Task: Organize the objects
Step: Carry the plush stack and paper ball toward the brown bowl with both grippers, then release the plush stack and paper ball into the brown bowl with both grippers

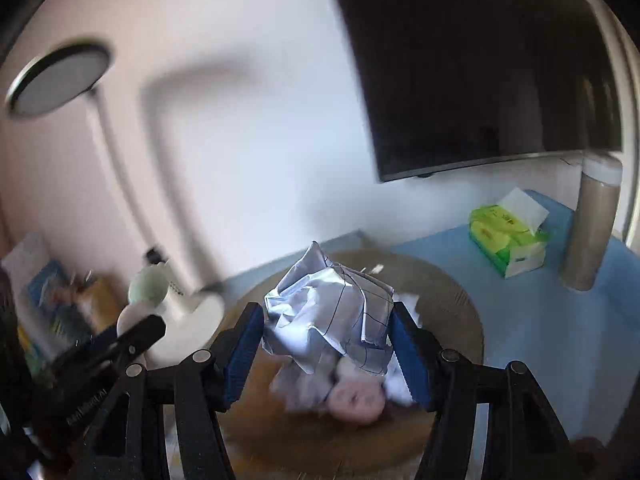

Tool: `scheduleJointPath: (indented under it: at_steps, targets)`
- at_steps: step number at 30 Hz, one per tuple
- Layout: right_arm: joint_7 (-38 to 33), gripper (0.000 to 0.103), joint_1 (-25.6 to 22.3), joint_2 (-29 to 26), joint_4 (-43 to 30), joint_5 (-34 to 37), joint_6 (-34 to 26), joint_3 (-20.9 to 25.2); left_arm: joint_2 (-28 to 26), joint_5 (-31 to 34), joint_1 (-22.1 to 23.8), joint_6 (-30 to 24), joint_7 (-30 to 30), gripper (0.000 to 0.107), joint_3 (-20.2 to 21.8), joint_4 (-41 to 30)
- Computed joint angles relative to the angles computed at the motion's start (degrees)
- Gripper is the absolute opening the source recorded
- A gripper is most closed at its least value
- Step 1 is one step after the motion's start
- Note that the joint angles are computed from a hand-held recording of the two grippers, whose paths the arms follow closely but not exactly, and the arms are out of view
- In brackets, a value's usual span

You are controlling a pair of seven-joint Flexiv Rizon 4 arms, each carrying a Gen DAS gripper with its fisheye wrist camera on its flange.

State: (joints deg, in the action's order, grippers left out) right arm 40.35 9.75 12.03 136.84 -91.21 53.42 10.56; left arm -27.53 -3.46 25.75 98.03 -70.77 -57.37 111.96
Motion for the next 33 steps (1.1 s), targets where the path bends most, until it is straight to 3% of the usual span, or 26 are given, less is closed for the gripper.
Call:
scheduleJointPath:
  at_steps: [3,9,10,12,13,14,15,16,19,23,27,30,33]
  targets:
    - [4.7,0.062,-0.9,-1.0,0.7,-2.0,-0.3,-1.0,-3.3,-0.5,-4.3,-0.8,0.2,0.042,2.4,-3.1]
    - [2.1,0.064,-1.1,-3.0,0.5,1.5,2.0,-1.6,-4.9,-0.1,-9.0,-5.3,3.0,0.042,6.6,-6.0]
    - [1.4,0.065,-1.1,-3.3,0.2,1.5,2.3,-1.6,-5.4,-2.1,-8.6,-5.0,6.3,0.043,5.2,-5.6]
    - [0.3,0.079,-0.8,-4.2,-0.3,2.6,1.4,-1.1,-5.5,-2.8,-8.8,-5.0,8.3,0.046,4.9,-5.3]
    - [-0.3,0.079,-0.2,-4.2,-0.4,4.5,-1.2,-0.2,-5.8,-3.3,-8.4,-4.8,9.2,0.049,4.4,-4.9]
    - [0.5,0.079,-0.1,-3.8,-0.1,4.0,-1.9,-0.1,-6.1,-3.7,-7.9,-5.1,10.0,0.058,3.6,-4.6]
    - [1.6,0.079,0.0,-3.3,0.3,3.6,-2.5,0.1,-6.1,-4.1,-7.2,-5.6,10.7,0.077,3.0,-4.4]
    - [3.1,0.08,0.1,-2.8,0.8,3.0,-3.2,0.3,-6.3,-4.4,-6.5,-5.0,11.3,0.083,2.1,-4.0]
    - [3.3,0.082,0.3,-2.5,1.4,3.7,-5.9,0.6,-7.3,-3.6,-4.0,-3.3,11.7,0.085,-0.9,-2.9]
    - [2.3,0.083,1.0,-2.9,1.3,5.2,-6.8,0.6,-7.4,-3.7,-3.4,-3.3,9.7,0.085,-0.8,-2.9]
    - [0.7,0.083,1.6,-4.0,0.7,6.9,-8.2,0.7,-9.0,-4.6,-0.5,-3.7,6.7,0.085,-3.7,-1.9]
    - [0.1,0.083,3.5,-4.0,0.4,8.5,-14.9,2.4,-9.3,-4.1,1.0,-3.6,5.0,0.085,-5.2,-1.3]
    - [0.3,0.083,8.0,-5.1,-1.3,15.4,-34.4,7.9,-8.3,-2.7,3.2,-1.7,2.2,0.085,-7.1,0.8]
